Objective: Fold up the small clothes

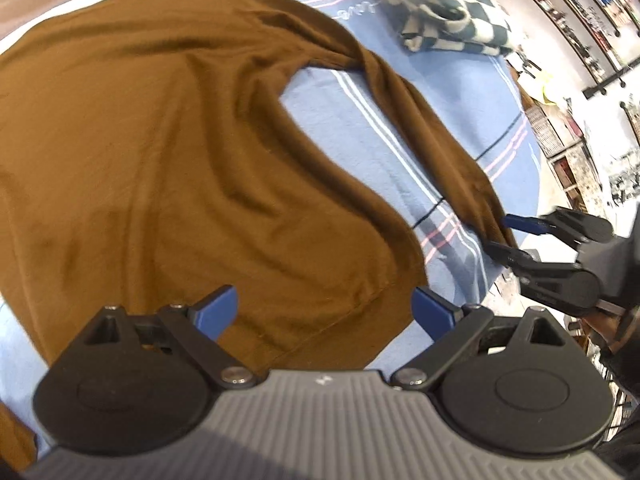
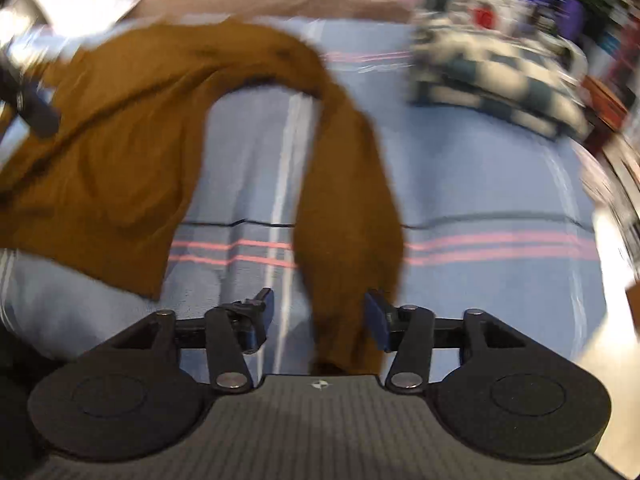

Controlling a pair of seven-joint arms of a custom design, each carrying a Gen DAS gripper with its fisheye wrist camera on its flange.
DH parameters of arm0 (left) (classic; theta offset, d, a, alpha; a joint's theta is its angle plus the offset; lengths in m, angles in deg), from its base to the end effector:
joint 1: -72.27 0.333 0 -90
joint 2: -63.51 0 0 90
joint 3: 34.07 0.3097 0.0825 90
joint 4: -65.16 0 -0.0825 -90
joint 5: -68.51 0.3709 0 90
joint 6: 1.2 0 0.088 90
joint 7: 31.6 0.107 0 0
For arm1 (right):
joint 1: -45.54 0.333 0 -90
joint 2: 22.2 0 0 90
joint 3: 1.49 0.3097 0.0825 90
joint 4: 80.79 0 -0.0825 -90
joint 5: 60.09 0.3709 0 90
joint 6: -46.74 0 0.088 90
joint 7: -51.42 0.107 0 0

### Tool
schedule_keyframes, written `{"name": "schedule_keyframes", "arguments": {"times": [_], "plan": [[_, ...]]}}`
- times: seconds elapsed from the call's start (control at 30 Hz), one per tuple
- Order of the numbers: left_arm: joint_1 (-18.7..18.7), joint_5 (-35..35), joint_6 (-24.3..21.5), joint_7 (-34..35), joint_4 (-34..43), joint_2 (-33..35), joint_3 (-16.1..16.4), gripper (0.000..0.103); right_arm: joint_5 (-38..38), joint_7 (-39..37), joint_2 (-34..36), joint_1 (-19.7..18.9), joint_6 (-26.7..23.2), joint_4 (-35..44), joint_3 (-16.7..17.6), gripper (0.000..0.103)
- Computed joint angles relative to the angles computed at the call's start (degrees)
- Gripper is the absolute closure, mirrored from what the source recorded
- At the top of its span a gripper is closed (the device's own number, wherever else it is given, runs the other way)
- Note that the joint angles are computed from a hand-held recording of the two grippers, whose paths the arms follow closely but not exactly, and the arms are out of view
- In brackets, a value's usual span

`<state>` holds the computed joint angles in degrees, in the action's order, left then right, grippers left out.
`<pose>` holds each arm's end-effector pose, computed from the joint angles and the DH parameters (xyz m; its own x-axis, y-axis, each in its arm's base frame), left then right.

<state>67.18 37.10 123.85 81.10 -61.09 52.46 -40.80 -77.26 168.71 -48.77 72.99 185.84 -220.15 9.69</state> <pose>0.4849 -0.1235 0.4829 -0.3426 -0.8600 0.3782 -0.9299 0.2530 -0.2670 0.3376 0.2778 0.5186 0.3333 -0.9327 0.1375 -0.7873 -0.3556 -0.5037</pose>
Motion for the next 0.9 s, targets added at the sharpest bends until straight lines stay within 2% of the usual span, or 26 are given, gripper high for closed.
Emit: {"name": "schedule_keyframes", "arguments": {"times": [0.07,0.1,0.23,0.3,0.33,0.37,0.47,0.6,0.67,0.77,0.8,0.9], "plan": [[0.4,0.31,0.21,-0.52,-0.76,-0.81,0.28,0.008,-0.31,-3.7,4.97,0.01,-1.07,2.46,-0.75,0.047],[0.61,0.53,0.24,-0.84,-1.15,-1.21,0.4,0.008,-0.05,-5.2,7.4,-0.06,-2.64,3.97,-1.02,0.051],[1.43,0.68,1.33,-2.42,-3.7,-3.43,0.95,0.007,0.58,-4.35,10.34,-1.45,-4.09,6.17,-1.66,0.053],[1.81,0.54,1.57,-3.7,-4.83,-4.26,1.26,0.007,4.62,-4.61,10.33,-1.58,-4.95,6.87,-3.12,0.059],[1.98,0.32,1.73,-4.18,-5.39,-4.63,1.44,0.007,7.48,-4.14,11.24,-1.89,-5.31,8.13,-4.05,0.075],[2.14,0.24,1.93,-4.66,-5.86,-4.96,1.57,0.007,11.05,-3.38,10.98,-2.28,-5.53,8.45,-5.19,0.099],[2.37,-0.68,2.96,-4.73,-7.13,-5.93,2.09,0.007,22.97,1.58,6.3,-4.07,-1.43,5.4,-8.81,0.099],[2.46,-1.58,4.1,-5.17,-7.58,-5.76,2.31,0.007,29.87,1.77,0.65,-4.38,-0.42,4.47,-11.56,0.099],[2.24,-1.93,4.54,-4.74,-7.34,-5.33,2.25,0.007,37.55,-0.02,-0.78,-2.13,0.71,4.9,-14.31,0.098],[1.73,-3.92,5.08,-3.39,-7.09,-5.1,2.52,0.007,54.78,-6.97,0.19,4.81,6.25,6.3,-18.12,0.098],[1.74,-4.57,5.13,-3.24,-7.01,-5.04,2.7,0.007,59.39,-10.04,1.43,6.9,6.94,7.5,-18.68,0.098],[2.4,-4.86,5.43,-3.91,-7.22,-5.58,2.94,0.007,68.67,-16.95,8.6,9.88,6.3,13.99,-19.31,0.098]]}}
